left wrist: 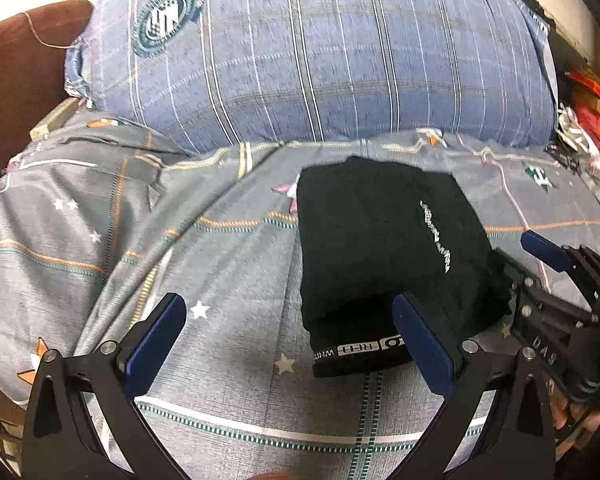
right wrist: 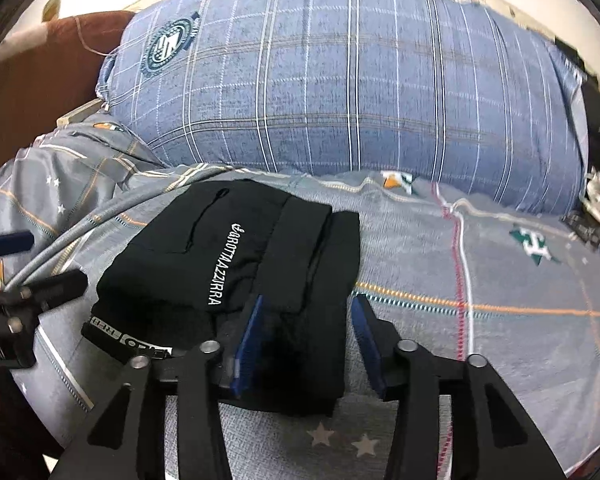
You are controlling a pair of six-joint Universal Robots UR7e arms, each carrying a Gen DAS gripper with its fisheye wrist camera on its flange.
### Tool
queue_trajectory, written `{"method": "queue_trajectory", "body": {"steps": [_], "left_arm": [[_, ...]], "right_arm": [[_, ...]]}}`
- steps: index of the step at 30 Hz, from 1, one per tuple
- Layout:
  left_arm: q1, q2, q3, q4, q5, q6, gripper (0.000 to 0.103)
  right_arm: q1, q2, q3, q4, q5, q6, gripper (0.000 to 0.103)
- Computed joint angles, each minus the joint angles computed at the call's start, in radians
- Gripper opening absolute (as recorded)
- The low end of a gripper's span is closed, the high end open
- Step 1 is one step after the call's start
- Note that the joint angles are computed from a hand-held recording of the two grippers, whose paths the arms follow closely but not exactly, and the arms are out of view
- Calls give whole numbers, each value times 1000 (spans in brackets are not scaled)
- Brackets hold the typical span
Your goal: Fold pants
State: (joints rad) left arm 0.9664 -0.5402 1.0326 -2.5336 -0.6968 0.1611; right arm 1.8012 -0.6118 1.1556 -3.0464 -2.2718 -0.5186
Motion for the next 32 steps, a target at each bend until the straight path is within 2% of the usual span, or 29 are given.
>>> {"method": "queue_trajectory", "body": {"steps": [6,8,17,26,32], "left_arm": [[-3,-21,21,-41,-28,18,103],[-4,-27,30,-54,-37,19,103],[-5,-20,41,-129,-36,103,103],[4,-12,25,-118,-29,105,103],[13,-19,30,-128,-80,93,103]], "right_arm": [[24,7,21,-135,-19,-120,59],[27,8,22,-152,-14,-134,60],[31,22,12,-162,-13,-159,61],[33,51,-25,-139,-11,-158,61],[34,76,-55,-123,-22,-169,61]]}}
